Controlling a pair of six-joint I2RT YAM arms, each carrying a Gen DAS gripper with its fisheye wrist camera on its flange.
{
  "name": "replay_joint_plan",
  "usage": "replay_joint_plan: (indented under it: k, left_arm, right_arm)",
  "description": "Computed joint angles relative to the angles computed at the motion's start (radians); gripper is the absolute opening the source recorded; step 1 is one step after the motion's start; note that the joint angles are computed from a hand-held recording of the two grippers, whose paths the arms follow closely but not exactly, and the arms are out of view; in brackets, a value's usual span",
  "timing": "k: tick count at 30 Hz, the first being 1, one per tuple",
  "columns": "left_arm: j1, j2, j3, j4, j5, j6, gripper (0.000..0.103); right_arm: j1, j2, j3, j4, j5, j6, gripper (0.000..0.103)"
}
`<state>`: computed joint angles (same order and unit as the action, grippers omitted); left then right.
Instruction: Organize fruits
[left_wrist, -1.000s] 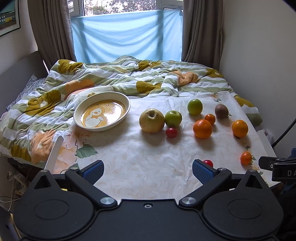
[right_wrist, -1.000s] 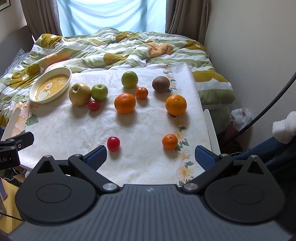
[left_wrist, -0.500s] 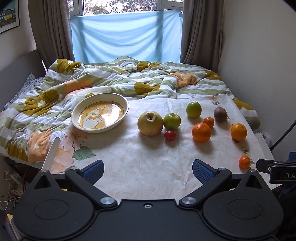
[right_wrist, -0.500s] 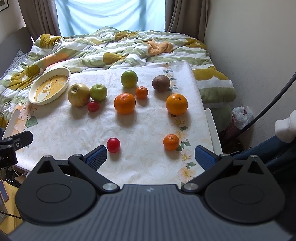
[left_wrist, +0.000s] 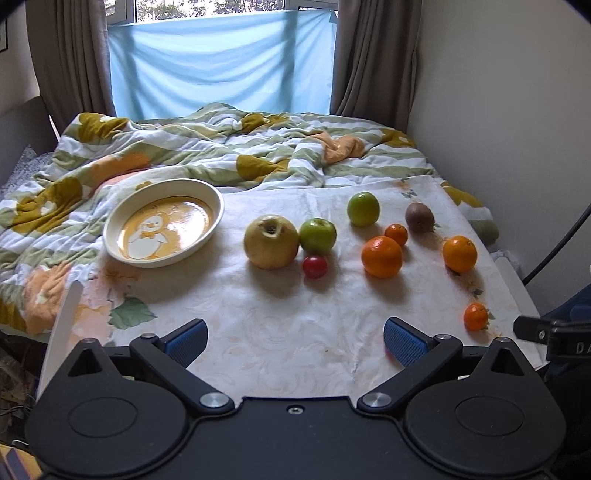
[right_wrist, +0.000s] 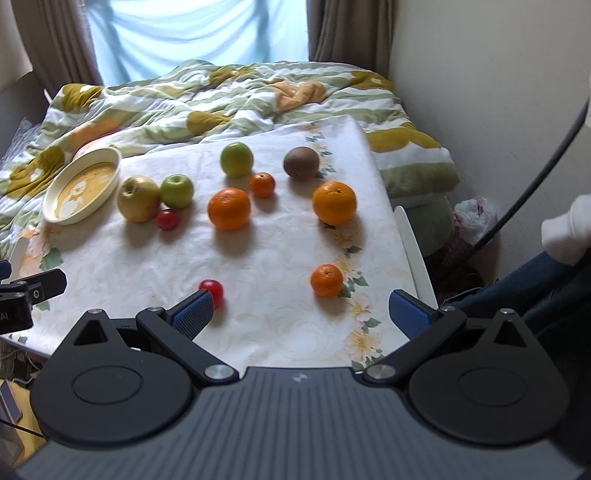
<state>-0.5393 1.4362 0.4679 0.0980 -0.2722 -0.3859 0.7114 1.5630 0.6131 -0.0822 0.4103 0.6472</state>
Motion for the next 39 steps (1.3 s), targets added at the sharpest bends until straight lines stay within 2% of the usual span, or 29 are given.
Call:
replay_joint_plan:
  k: [5,10,15,20,22,26,29,31,35,37,39]
  left_arm:
    - [-0.070,0.135,0.034,0.081,-0.078,-0.027,0.102]
    - [-0.141,0.311,0.096,0.157,-0.119,-0.100,0.101]
    - [-0.206,0.468,0.172,0.225,-0.165,-0.127,0.101]
    - [-0.246,0.591,0.265,0.228,-0.202,-0.157,0.099]
    - [-0.249,0.631,0.293,0.236,-0.192,-0.152,0.091]
    - [-0.268,0.700,0.356,0.220,-0.218,-0.148,0.090]
    - [-0.278,0.737,0.387,0.214,-0.227,-0.139,0.078]
    - [-0.287,0.761,0.412,0.198,-0.239,-0.135,0.069]
    - [-0.294,0.787,0.426,0.207,-0.241,-0.143,0.063]
    - [-0.297,0.804,0.446,0.187,-0.240,-0.146,0.047]
    - [-0.296,0.813,0.451,0.192,-0.242,-0.146,0.045]
  right_arm:
    - [-0.070,0.047,-0.070,0.160,-0.060,-0.069,0.103]
    - [-0.164,0.155,-0.125,0.383,-0.136,-0.235,0.103]
    - [-0.272,0.293,-0.145,0.595,-0.247,-0.394,0.103]
    - [-0.355,0.418,-0.125,0.728,-0.348,-0.508,0.103]
    - [-0.376,0.458,-0.109,0.752,-0.381,-0.540,0.103]
    - [-0.416,0.521,-0.082,0.785,-0.435,-0.580,0.103]
    - [-0.434,0.555,-0.069,0.805,-0.456,-0.609,0.103]
    - [-0.441,0.571,-0.064,0.816,-0.468,-0.625,0.098]
    - [-0.453,0.595,-0.049,0.813,-0.506,-0.657,0.089]
    - [-0.452,0.607,-0.044,0.822,-0.507,-0.670,0.087]
    - [-0.454,0.619,-0.034,0.821,-0.512,-0.671,0.082]
